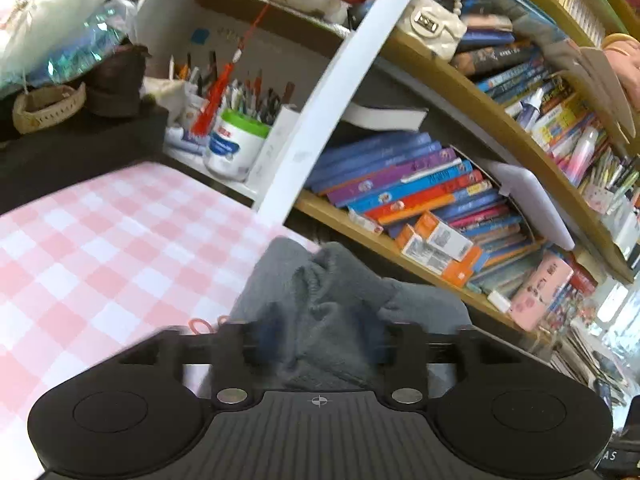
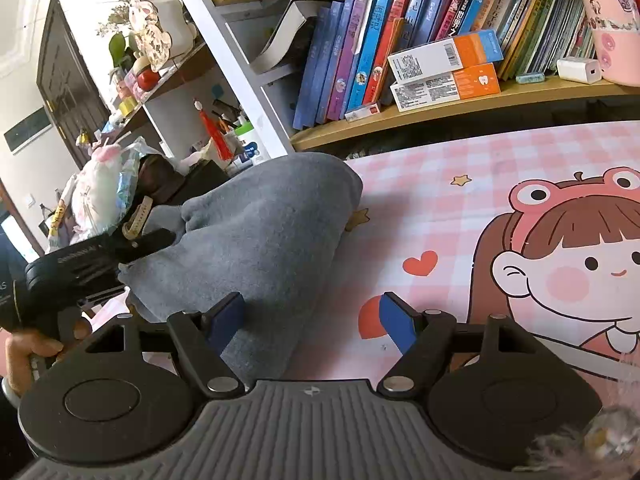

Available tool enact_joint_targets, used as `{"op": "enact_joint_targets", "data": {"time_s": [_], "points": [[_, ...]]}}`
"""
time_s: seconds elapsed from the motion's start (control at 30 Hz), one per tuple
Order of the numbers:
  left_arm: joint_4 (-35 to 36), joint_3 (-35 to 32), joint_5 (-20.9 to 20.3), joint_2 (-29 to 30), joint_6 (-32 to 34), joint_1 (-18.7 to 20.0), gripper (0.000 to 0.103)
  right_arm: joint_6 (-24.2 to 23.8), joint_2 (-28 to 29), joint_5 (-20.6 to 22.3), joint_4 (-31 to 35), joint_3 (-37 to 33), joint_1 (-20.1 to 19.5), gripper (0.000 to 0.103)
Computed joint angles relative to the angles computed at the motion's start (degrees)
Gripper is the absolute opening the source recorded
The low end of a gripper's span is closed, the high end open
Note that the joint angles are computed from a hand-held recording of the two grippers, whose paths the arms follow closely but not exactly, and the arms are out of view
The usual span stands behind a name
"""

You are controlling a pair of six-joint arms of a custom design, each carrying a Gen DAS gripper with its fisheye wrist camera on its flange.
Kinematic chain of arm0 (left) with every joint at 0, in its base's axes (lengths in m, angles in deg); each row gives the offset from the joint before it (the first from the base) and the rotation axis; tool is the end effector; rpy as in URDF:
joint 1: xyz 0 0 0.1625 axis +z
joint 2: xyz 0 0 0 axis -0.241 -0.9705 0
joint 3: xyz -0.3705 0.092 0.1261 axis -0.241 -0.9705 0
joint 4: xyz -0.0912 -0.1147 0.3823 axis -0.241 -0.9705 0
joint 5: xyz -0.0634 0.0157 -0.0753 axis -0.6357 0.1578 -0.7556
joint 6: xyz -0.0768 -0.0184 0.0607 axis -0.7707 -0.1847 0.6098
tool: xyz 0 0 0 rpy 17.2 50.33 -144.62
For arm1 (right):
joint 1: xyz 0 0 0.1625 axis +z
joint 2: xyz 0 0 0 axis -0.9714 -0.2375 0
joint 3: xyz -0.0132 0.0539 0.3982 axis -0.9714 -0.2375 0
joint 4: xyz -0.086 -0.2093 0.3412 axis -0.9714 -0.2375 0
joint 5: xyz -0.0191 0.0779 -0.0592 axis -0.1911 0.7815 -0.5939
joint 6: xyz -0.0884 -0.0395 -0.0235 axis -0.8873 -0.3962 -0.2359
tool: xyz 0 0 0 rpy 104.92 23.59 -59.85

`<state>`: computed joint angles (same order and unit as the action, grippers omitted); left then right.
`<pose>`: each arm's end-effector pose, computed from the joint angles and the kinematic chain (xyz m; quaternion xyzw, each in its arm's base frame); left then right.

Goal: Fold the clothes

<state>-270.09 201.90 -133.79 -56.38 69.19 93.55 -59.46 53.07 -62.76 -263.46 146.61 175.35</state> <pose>0.1028 -0.4104 0.2745 0.0109 0.7833 -0.5977 0.1705 0.2347 -0.5119 -0.0668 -0.3550 0.9006 -0.2477 0.0390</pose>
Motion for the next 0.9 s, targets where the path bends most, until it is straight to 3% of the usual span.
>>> {"op": "enact_joint_targets", "data": {"time_s": [0.1,0.2,0.33,0.4,0.53,0.7,0.8,0.87,0.9], "points": [[-0.3,0.3,-1.2,-0.5,-0.1,0.2,0.088,0.5,-0.3,1.1,0.3,0.2,-0.3,0.073],[1.0,-0.1,0.8,-0.6,-0.4,-0.2,0.095,2.0,-0.7,2.3,1.9,0.1,-0.8,0.074],[5.0,-0.9,5.5,-0.7,-1.0,-1.0,0.095,4.5,-1.1,3.4,4.8,-0.5,-1.1,0.074],[6.4,-1.2,5.3,-0.9,-1.7,-0.5,0.095,5.8,-1.2,4.0,6.8,-1.0,-1.3,0.074],[11.2,-2.1,0.0,-2.4,-6.5,2.5,0.092,11.2,-1.3,6.8,12.9,-3.2,-2.0,0.074],[13.1,-1.5,-7.9,-3.5,-12.1,5.1,0.072,12.9,-1.6,6.6,14.4,-3.7,-2.1,0.072],[16.8,-1.9,-17.1,-4.3,-15.6,8.1,0.061,12.7,-2.2,5.3,13.5,-3.2,-2.1,0.072],[20.1,-2.7,-23.5,-4.4,-16.5,9.8,0.060,12.8,-2.6,4.5,12.4,-2.8,-2.3,0.074],[21.0,-2.9,-24.5,-4.4,-16.2,9.9,0.060,13.0,-2.7,4.2,11.7,-2.7,-2.5,0.074]]}}
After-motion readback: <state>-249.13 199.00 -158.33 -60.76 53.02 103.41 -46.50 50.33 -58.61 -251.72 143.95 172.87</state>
